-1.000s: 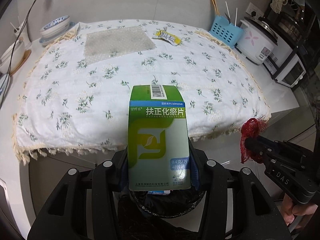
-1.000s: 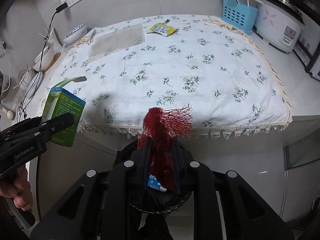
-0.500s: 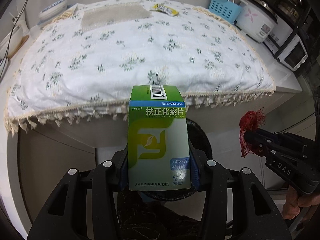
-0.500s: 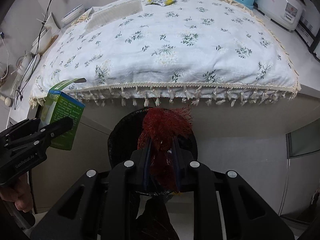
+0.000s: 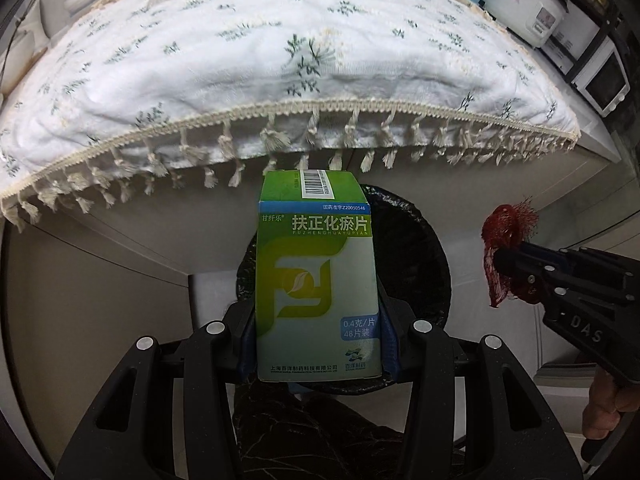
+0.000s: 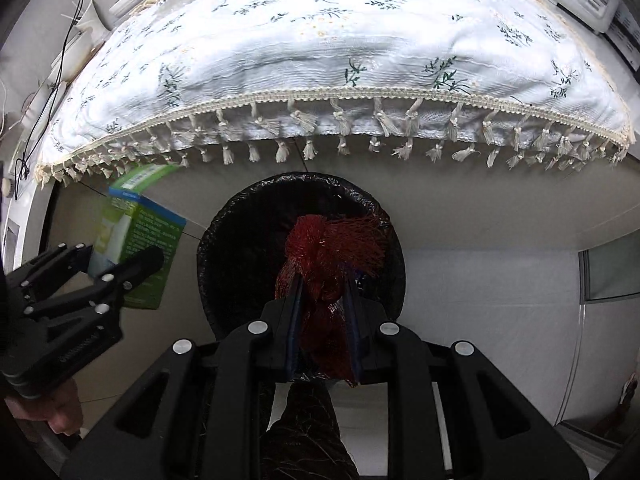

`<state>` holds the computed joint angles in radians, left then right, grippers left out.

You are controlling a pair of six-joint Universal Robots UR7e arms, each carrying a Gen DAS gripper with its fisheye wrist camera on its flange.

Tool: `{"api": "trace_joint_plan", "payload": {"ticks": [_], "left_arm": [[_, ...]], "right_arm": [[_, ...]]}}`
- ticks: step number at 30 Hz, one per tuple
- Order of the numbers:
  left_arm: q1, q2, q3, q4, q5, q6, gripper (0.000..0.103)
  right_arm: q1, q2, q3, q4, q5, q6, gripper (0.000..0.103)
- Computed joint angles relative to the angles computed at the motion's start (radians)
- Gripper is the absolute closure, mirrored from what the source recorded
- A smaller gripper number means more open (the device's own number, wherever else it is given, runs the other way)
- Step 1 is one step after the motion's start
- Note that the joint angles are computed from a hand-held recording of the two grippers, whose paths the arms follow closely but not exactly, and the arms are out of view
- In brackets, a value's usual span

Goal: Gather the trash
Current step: 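Open left tool dropping green medicine box into bin while right holds net above, then open right tool to drop red mesh net into the bin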

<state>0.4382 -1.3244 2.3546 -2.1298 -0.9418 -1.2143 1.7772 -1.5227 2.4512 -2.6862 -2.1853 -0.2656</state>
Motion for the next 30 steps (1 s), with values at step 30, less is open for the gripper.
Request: {"api": "trace_joint_plan", "payload": {"ticks": [30], "left_arm": [[0.107, 0.137, -0.032, -0.154, 0.021, 0.128, 0.024]], "right_arm": [[-0.066, 0.045, -0.023, -0.002, -0.028, -0.024, 0.085]]}}
